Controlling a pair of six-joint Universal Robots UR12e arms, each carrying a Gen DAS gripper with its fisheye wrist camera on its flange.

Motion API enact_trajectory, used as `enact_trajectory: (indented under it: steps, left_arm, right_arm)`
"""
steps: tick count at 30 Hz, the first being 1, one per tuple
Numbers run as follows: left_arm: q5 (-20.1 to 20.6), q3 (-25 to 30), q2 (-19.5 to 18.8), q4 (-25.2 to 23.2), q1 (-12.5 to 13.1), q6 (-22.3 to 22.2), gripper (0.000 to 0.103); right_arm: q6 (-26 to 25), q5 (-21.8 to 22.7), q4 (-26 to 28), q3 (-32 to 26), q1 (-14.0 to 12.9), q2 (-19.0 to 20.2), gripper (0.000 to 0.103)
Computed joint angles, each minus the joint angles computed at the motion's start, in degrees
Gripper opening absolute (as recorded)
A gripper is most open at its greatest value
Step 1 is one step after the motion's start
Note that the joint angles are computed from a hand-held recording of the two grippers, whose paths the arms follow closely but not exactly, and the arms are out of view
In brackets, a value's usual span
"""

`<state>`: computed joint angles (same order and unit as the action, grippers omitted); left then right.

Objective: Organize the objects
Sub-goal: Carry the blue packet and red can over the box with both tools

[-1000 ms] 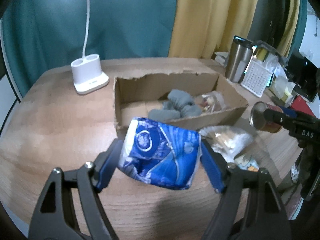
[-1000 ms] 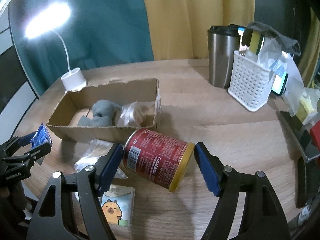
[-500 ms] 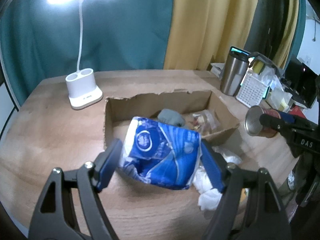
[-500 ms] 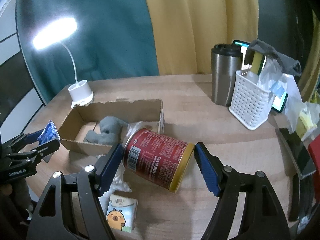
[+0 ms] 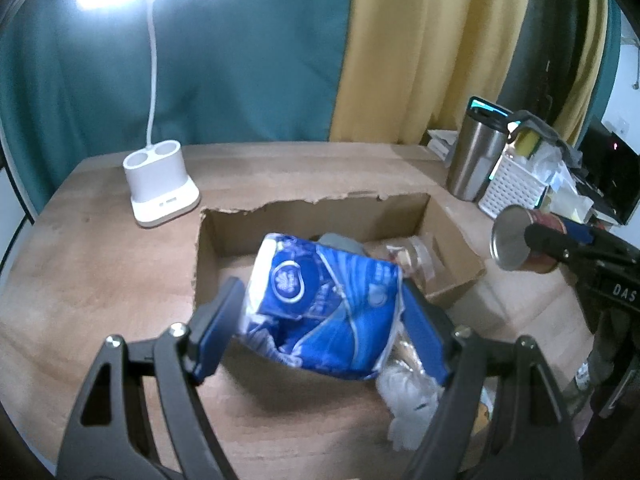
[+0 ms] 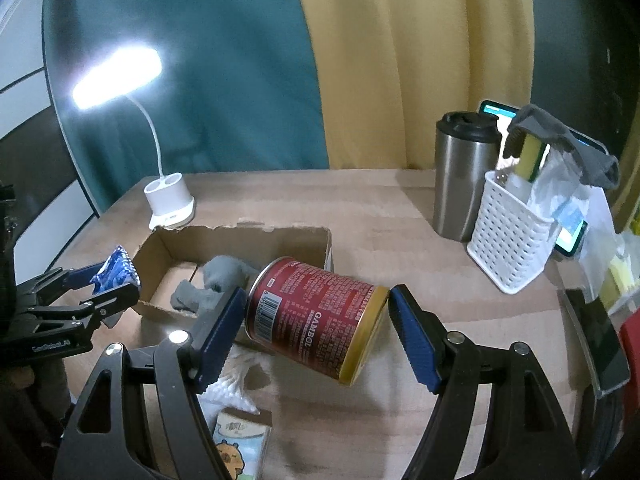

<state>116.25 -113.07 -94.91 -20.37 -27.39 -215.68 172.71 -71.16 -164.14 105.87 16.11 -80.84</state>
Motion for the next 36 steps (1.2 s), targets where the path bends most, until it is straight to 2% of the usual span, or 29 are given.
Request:
enact_trajectory:
  steps: [21,29,36]
  left_arm:
    - [-1.29,1.31,-1.93,-0.87,2.71,-2.75,0.078]
    - [-1.56,1.27,-2.42,-3.17,3.94,-5.85,0.078]
    - [-1.77,1.63,-3.12,-4.62,4.59,-6.00,0.079]
  right_arm:
    - [-2.52,2.78,1.27,-4.61,0.20,3.50,0.077]
    - [-4.01,3.65,3.14,-6.69,1.07,5.10,0.077]
    - [-5.44,4.45,4.95,-8.71,1.92,6.85,0.077]
